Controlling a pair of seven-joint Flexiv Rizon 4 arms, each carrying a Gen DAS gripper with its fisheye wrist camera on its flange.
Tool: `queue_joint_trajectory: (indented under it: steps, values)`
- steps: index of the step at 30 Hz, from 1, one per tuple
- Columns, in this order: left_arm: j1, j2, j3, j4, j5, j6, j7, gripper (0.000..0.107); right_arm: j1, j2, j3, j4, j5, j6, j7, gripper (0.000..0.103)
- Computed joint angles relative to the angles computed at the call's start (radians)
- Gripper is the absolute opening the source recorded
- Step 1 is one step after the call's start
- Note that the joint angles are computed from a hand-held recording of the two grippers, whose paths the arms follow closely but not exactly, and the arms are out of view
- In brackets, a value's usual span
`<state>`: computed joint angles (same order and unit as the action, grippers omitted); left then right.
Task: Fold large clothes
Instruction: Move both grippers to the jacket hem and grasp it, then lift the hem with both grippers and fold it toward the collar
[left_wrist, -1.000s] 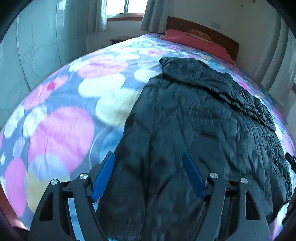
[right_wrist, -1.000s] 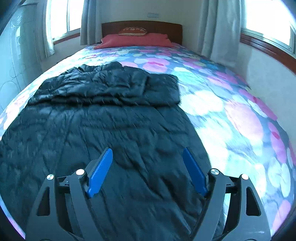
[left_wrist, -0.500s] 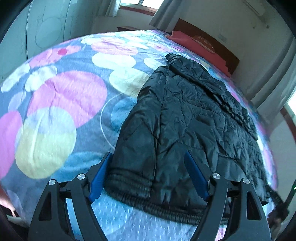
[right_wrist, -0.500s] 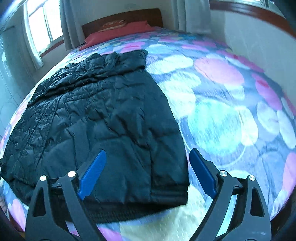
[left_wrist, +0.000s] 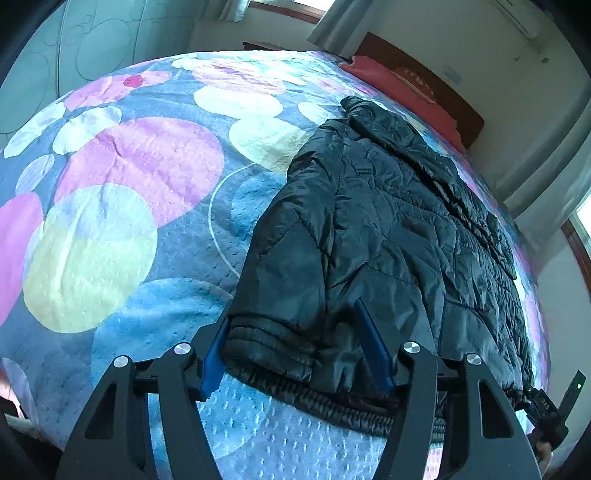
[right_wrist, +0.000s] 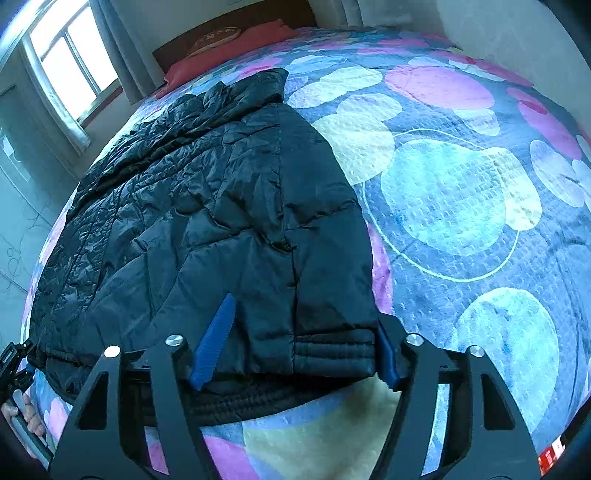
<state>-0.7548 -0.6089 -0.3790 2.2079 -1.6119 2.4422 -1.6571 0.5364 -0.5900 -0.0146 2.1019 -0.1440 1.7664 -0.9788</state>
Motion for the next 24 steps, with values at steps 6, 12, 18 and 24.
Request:
queue_joint_trajectory:
  steps: [6, 12, 18, 24]
  values:
    - [-0.002, -0.004, 0.000, 0.003, -0.003, 0.010, -0.016, 0.063, 0.028, 0.002, -0.038, 0.014, 0.026, 0.025, 0.004, 0.066]
    - [-0.003, -0.013, -0.012, -0.018, -0.029, 0.023, 0.023, 0.063, 0.024, -0.002, -0.033, 0.015, 0.037, 0.021, 0.007, 0.076]
    - [-0.007, -0.032, -0.029, -0.051, -0.058, 0.072, 0.094, 0.029, -0.021, -0.002, 0.024, 0.010, 0.015, 0.022, -0.006, 0.045]
    - [-0.024, -0.023, -0.011, -0.031, -0.010, 0.098, 0.045, 0.012, -0.077, 0.016, 0.085, 0.027, 0.006, 0.067, -0.023, 0.017]
